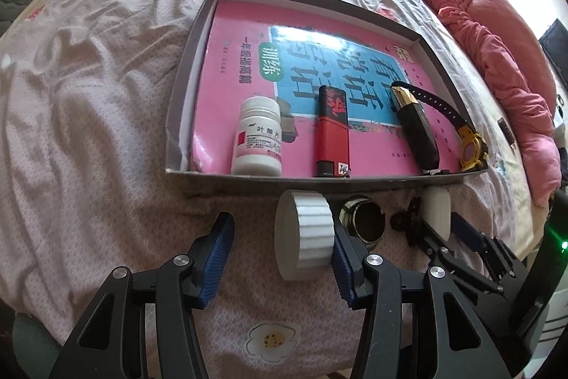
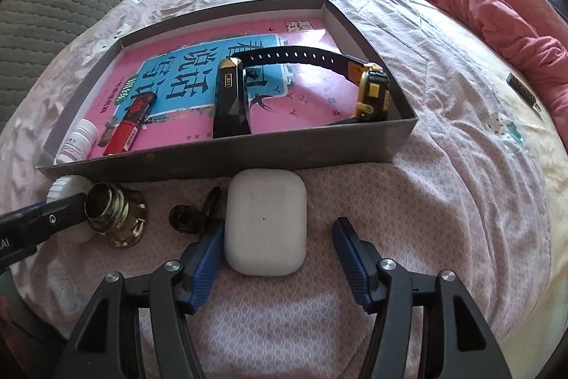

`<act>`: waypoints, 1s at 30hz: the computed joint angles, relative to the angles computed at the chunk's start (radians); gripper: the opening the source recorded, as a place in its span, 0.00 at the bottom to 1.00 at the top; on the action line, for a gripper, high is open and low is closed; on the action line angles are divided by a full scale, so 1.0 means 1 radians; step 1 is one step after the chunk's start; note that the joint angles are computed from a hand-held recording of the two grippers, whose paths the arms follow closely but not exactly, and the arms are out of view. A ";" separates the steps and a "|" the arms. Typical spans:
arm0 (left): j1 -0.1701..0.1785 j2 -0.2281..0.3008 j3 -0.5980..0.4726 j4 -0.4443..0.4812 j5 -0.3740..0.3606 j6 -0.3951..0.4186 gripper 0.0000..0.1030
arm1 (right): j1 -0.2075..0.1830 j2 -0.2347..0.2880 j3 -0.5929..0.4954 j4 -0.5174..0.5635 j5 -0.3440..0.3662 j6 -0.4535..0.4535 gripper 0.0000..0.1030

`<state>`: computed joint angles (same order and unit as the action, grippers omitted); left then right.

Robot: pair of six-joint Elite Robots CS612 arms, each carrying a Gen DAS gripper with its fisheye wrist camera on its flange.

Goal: Organize rigid objects
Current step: 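Move the left gripper to the white round cap while the right gripper approaches the white earbud case, then close the left gripper on the white cap while the right gripper closes on the earbud case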

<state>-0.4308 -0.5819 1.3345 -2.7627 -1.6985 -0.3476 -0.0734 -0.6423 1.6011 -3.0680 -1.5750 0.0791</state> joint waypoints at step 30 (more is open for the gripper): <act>0.013 0.041 -0.042 -0.017 -0.054 -0.027 0.22 | -0.020 0.023 -0.004 -0.081 0.060 0.048 0.44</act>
